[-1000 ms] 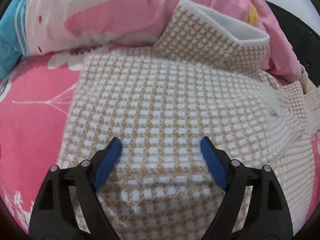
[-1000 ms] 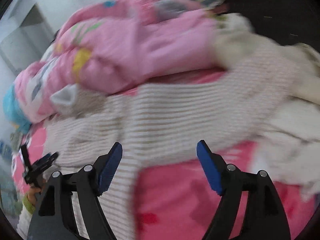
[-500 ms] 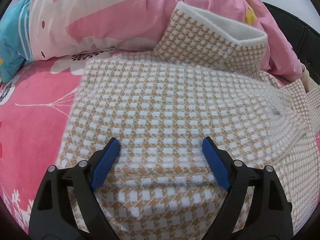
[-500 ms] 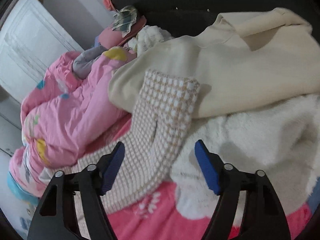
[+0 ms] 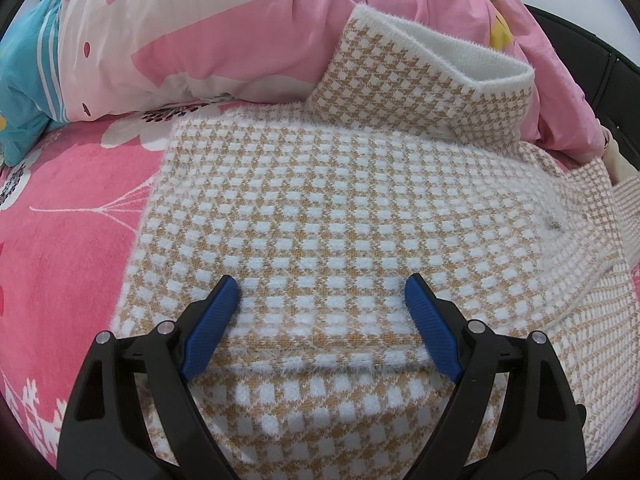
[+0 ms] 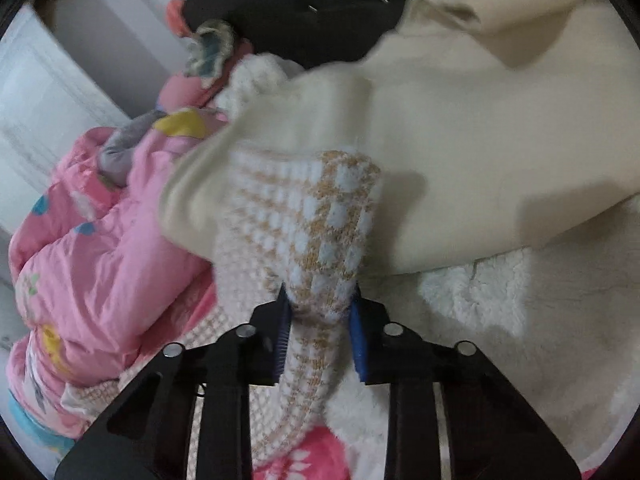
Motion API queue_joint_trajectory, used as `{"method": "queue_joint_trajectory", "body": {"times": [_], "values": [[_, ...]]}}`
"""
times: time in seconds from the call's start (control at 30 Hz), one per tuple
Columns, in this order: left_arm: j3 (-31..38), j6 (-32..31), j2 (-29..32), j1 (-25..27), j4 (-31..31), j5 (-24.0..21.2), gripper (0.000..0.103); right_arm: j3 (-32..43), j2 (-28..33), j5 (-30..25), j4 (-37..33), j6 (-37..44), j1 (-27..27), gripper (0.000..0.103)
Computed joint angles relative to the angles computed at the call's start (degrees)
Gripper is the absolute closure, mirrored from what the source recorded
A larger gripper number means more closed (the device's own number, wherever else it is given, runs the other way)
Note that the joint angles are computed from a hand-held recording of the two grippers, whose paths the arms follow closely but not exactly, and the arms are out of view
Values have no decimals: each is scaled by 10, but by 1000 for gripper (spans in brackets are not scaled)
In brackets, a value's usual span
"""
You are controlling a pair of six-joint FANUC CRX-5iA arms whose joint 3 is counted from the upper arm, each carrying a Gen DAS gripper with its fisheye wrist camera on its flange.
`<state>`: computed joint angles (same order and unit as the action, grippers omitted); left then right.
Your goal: Fold large clothes
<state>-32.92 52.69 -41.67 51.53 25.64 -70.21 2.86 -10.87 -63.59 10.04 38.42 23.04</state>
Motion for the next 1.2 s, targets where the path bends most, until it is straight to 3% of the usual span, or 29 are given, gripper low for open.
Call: {"method": "queue_joint_trajectory", "body": {"times": [0.23, 0.37, 0.4, 0.53, 0.73, 0.9, 0.97, 1.0, 1.03, 1.1, 1.2], "values": [[15, 10, 8, -12, -20, 5, 21, 48, -30, -7, 97, 13, 120, 81], [41, 19, 22, 11, -19, -21, 23, 99, -22, -6, 152, 17, 205, 81], [47, 16, 24, 23, -15, -32, 25, 112, -18, -5, 160, 20, 225, 81], [64, -35, 31, 114, 30, -98, 48, 165, 13, 8, 202, 35, 325, 81], [63, -163, 19, 275, 106, -205, 71, 236, 95, 36, 244, 58, 434, 81], [60, -231, 17, 384, 135, -281, 77, 314, 193, 42, 178, 101, 478, 78], [59, -260, 12, 436, 143, -319, 77, 401, 261, -21, 79, 188, 484, 62], [59, -273, 12, 457, 144, -336, 77, 443, 296, -66, 41, 223, 487, 45], [61, -278, 20, 469, 146, -347, 77, 462, 314, -96, 26, 237, 490, 43], [67, -279, 39, 483, 148, -362, 77, 453, 324, -125, 17, 259, 497, 43], [74, -265, 62, 477, 155, -364, 77, 343, 265, -85, 16, 263, 488, 43]]}}
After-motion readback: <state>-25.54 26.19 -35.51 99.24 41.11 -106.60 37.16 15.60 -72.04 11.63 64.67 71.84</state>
